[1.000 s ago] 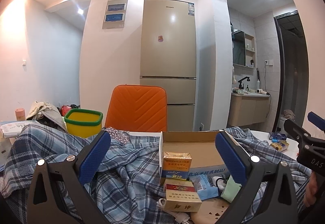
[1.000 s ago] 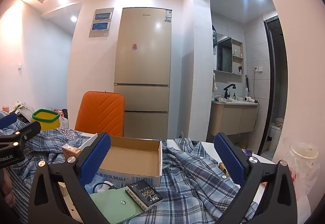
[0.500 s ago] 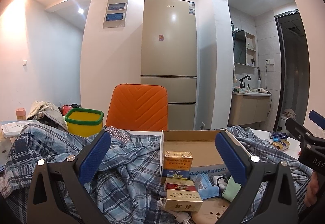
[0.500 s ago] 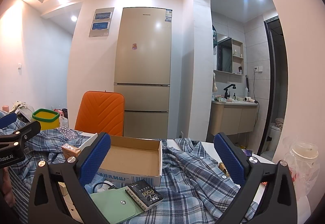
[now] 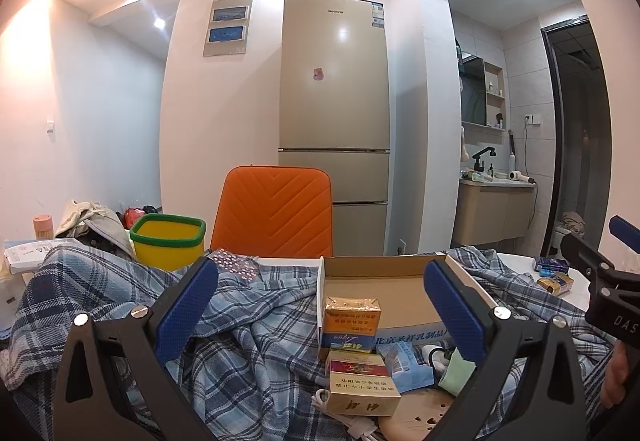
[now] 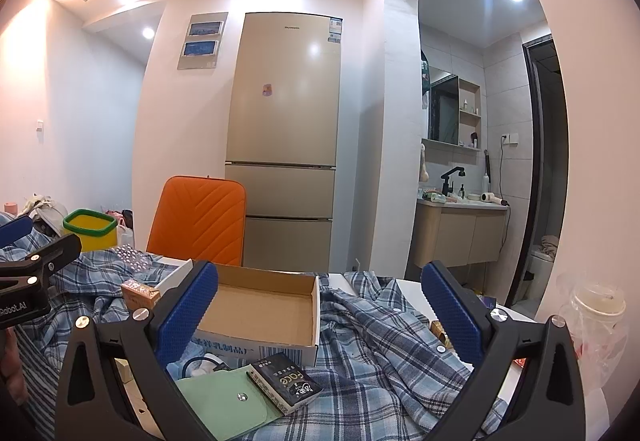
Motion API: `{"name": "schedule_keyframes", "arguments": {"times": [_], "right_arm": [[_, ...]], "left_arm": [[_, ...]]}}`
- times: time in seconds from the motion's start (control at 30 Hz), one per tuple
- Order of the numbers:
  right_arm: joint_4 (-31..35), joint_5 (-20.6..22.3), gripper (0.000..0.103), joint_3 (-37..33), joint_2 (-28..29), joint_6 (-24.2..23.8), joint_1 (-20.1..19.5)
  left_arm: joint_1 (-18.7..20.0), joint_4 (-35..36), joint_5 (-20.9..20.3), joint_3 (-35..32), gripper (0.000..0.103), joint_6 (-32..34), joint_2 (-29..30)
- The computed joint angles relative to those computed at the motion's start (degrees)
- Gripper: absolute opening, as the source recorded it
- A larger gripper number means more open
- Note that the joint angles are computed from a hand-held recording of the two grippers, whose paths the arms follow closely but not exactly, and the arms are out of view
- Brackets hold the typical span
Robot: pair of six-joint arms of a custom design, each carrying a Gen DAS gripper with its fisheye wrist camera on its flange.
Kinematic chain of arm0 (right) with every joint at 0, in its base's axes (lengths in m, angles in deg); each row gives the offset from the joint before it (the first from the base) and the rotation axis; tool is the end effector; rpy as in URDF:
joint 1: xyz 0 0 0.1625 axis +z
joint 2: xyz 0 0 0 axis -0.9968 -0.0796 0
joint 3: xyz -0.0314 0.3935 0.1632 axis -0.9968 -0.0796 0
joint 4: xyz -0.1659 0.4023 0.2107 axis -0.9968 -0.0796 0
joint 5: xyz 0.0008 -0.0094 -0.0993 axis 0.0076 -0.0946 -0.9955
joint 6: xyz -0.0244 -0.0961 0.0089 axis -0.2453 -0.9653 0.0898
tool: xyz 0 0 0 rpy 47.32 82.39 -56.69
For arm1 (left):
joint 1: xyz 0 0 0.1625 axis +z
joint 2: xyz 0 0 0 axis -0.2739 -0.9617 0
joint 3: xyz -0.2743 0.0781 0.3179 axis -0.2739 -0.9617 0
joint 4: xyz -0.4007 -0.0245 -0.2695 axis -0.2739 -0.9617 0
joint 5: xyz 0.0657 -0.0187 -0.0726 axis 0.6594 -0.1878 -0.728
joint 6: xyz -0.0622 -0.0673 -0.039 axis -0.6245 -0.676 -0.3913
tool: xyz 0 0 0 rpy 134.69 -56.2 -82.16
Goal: Organize soft objects
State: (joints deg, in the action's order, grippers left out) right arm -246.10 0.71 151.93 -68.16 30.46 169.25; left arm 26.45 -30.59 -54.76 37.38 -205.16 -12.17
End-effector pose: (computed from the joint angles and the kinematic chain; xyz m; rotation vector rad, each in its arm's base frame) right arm 0.1250 -0.3910 0.2557 1.2265 -2.0243 1.5398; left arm -0.3041 -0.2875 0.0704 0.1558 1.5720 -1.6535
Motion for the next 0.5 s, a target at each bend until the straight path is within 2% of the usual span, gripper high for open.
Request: {"name": "schedule_keyframes", "arguments": {"times": [0.5], "right_arm": [[-1.5,-0.78,0.103,-0.06,1.09,-0.63,0.03]], "left_arm": [[0.72,-6.83,0.77,1.53,0.103,7.2,-2.88]]}}
